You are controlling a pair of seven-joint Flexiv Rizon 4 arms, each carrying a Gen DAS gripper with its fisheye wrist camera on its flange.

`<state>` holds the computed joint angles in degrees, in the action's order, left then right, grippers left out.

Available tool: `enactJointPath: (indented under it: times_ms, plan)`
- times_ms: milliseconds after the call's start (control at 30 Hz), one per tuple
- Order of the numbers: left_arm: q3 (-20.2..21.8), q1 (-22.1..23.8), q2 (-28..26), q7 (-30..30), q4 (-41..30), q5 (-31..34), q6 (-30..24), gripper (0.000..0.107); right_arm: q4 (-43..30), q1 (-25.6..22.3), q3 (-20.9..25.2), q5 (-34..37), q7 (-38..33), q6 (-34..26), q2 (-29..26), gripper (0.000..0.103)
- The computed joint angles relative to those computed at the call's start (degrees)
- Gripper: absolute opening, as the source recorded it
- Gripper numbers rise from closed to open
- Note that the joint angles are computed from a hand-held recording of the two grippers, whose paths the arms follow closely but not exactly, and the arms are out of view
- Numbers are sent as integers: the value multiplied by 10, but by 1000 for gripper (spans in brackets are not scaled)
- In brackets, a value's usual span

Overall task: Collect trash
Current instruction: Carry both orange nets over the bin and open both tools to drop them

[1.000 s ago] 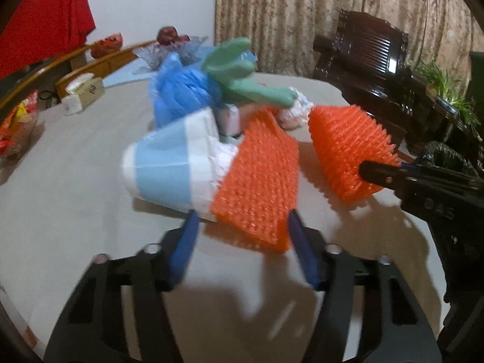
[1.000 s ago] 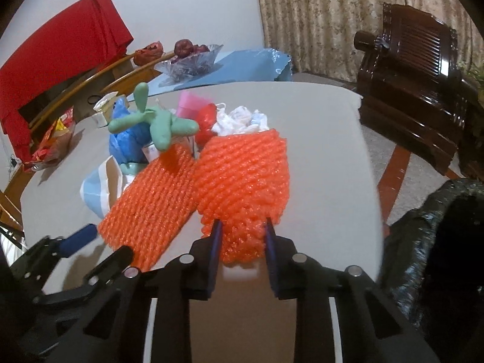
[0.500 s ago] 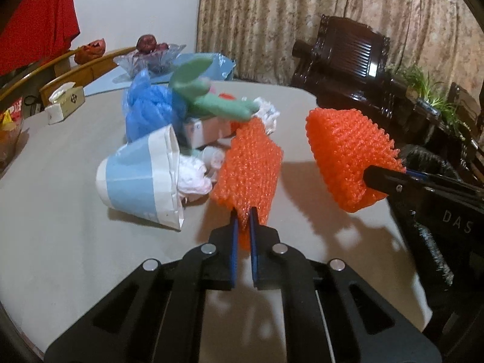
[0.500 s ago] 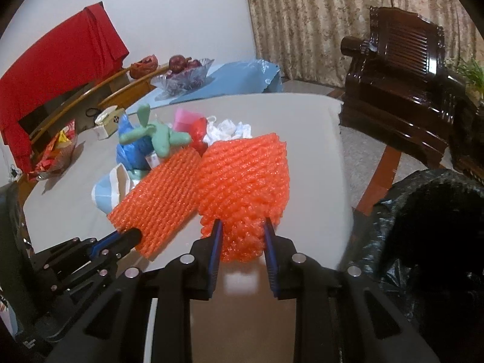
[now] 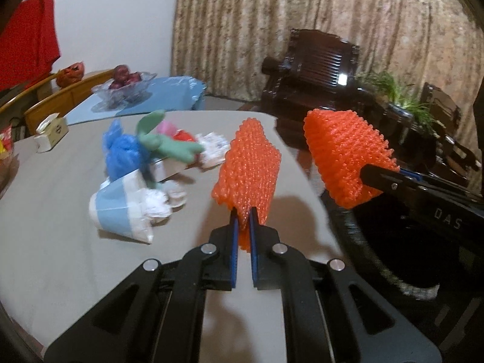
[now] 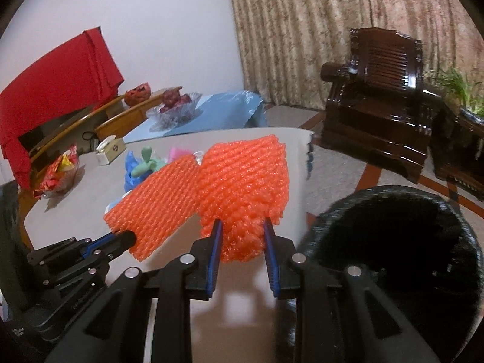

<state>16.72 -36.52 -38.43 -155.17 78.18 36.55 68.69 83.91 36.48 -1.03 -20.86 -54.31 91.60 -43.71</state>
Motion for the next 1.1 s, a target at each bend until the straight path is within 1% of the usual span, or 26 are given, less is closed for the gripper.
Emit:
enactJointPath:
  times_ms: [200,267,467,600,667,800,867,900,933,967,1000,1033,1067,1100]
  plan:
    - [-25,3,-21,48,-36,-18,16,6,82,51,-99,17,39,40,45,26]
    - [-37,8,-33,73,-53,-35,23,6,112,74,-141,27,51,50,59,26]
    - [-63,15,-84,159,-113,-99,37,6,185,129,-234,59,72,61,84,26]
    - [-88,22,-127,228,-169,-148,31,6,217,160,-279,77,82,61,89,26]
    - [-106,26,-153,270,-204,-174,22,6,231,166,-293,88,85,61,90,26]
    - [-123,29,-190,331,-251,-218,7,7,245,174,-308,98,90,54,90,27]
    - [-133,32,-208,357,-271,-243,1,14,254,184,-324,99,96,47,87,33]
    - [-136,33,-213,367,-274,-254,2,21,257,190,-332,100,101,46,85,35]
    - [-136,33,-217,374,-277,-263,4,38,261,191,-334,100,103,46,85,41]
    - [-129,31,-216,373,-272,-269,11,47,260,193,-337,100,107,42,84,49]
    - [-120,28,-215,368,-267,-273,20,48,264,202,-349,100,113,41,82,54]
    - [-116,26,-212,370,-259,-277,26,49,267,208,-357,101,116,43,80,61]
    - [-110,25,-210,369,-254,-280,30,53,268,210,-360,101,117,45,80,68]
    - [-102,22,-207,365,-249,-282,31,55,270,217,-368,102,119,47,78,73]
